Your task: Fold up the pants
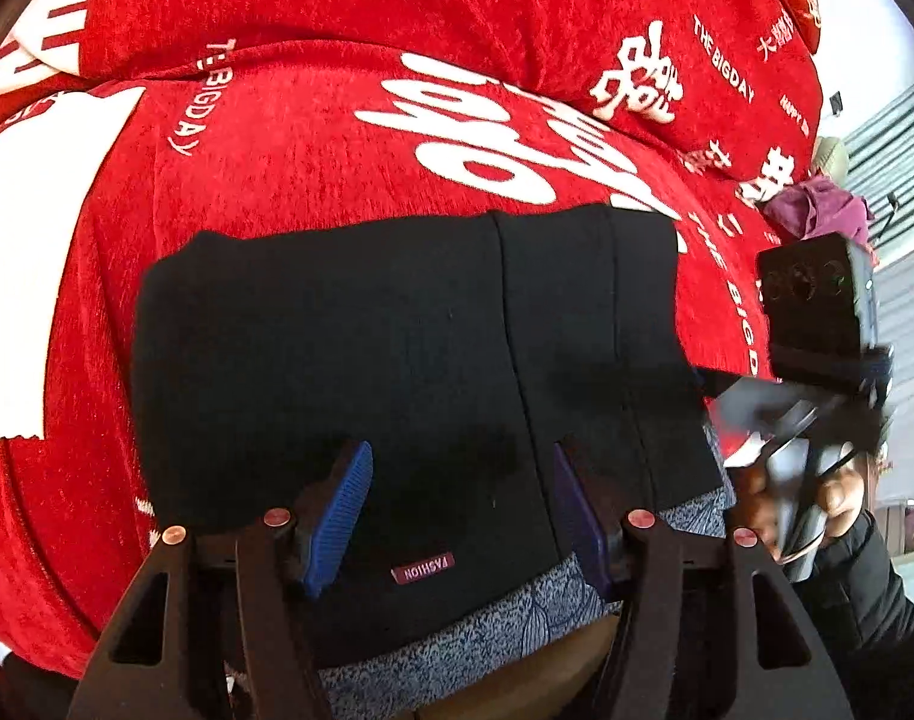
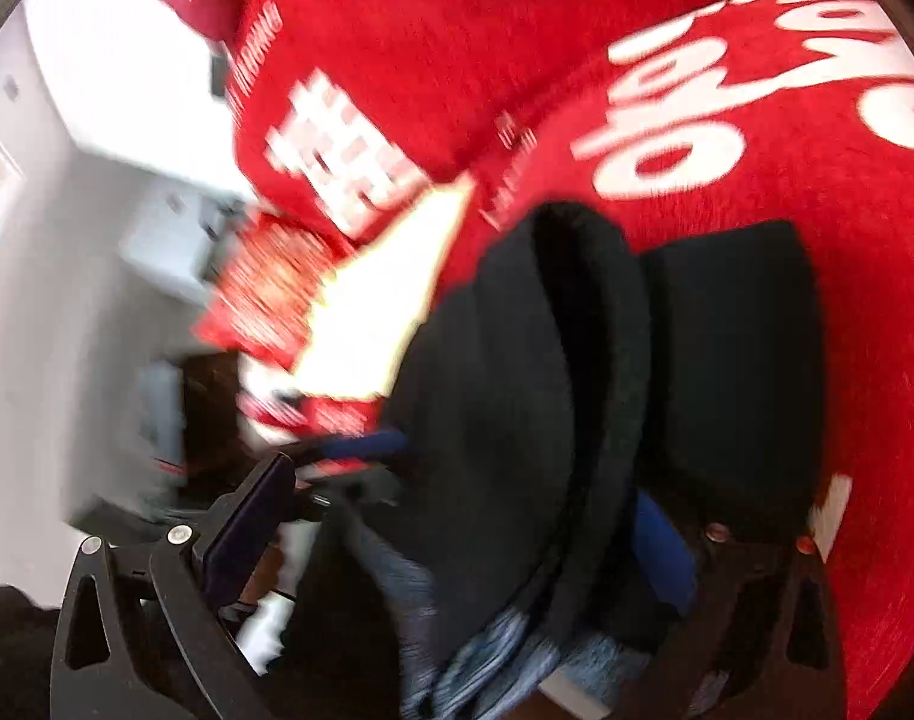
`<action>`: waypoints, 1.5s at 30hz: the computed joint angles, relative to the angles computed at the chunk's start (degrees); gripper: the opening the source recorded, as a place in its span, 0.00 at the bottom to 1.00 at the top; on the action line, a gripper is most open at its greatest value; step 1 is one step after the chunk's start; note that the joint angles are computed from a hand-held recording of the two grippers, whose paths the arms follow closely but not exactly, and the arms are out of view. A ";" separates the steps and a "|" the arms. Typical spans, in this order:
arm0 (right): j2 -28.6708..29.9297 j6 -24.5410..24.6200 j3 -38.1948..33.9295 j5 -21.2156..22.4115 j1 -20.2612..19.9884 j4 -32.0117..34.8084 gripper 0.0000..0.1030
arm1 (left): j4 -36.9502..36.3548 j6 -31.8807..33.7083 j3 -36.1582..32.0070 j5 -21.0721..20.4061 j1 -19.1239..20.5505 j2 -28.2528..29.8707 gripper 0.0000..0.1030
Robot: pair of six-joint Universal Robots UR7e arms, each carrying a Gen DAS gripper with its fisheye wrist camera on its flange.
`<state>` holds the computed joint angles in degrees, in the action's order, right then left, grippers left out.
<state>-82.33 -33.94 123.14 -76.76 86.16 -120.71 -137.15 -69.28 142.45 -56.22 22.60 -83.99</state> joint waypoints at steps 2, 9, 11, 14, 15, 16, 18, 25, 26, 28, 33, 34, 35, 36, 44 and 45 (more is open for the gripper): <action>1.46 -2.21 0.40 -6.98 3.36 -2.91 1.00 | -0.56 -0.21 0.27 0.25 -0.13 0.05 0.61; 0.40 -0.55 2.99 -18.59 11.09 -10.78 0.17 | 1.08 -1.14 -1.02 0.27 -0.19 0.36 0.61; -2.37 -1.20 2.77 -13.72 10.26 -8.61 0.17 | 1.08 -1.09 -1.48 0.21 -0.58 0.36 0.61; -5.24 -3.57 3.70 -14.28 12.91 -9.26 0.16 | 1.38 -0.45 -2.95 0.46 -1.73 0.95 0.61; -6.53 -3.94 4.04 -14.60 14.13 -9.78 0.16 | 0.81 0.16 -3.23 0.87 -2.33 0.99 0.61; -7.79 -4.00 4.26 -14.58 15.16 -10.55 0.16 | -0.26 0.99 -3.49 1.44 -3.08 1.10 0.61; -10.65 -4.45 4.05 -13.49 15.14 -10.29 0.16 | -1.26 2.44 -4.58 2.19 -3.63 2.22 0.77; -3.79 3.50 1.79 -17.30 3.70 -10.41 0.25 | -3.35 2.51 -5.46 2.63 2.51 10.35 0.96; -4.16 4.59 2.38 -13.65 1.82 -10.92 0.26 | -2.58 2.93 -5.63 2.90 1.93 10.43 0.96; -5.16 5.79 2.42 -10.09 -0.53 -9.67 0.31 | 0.26 2.08 -6.29 2.77 0.93 9.79 0.96; -8.98 6.85 5.98 -17.60 4.16 -21.60 0.39 | 11.81 -9.18 -5.12 4.75 -3.25 3.56 0.96; -10.01 5.69 6.57 -17.36 5.32 -23.51 0.45 | 13.13 -11.30 -4.65 4.68 -3.70 2.67 0.96; -11.14 3.83 6.86 -15.73 6.68 -24.77 0.52 | 14.59 -13.33 -4.14 4.38 -4.15 2.11 0.96; -11.31 2.72 6.95 -14.46 7.61 -25.42 0.76 | 15.72 -14.50 -4.04 4.15 -4.44 2.36 0.96; 5.91 -1.38 0.13 -22.61 13.08 -27.34 0.93 | 17.56 -18.31 -1.34 3.05 -4.79 2.01 0.96; 7.85 0.90 -1.66 -24.28 12.43 -24.51 0.93 | 16.45 -18.20 -0.92 2.82 -4.58 1.51 0.96</action>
<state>-74.48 -33.04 121.48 -101.04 98.60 -145.22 -120.71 -87.48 141.53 -53.40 18.02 -82.48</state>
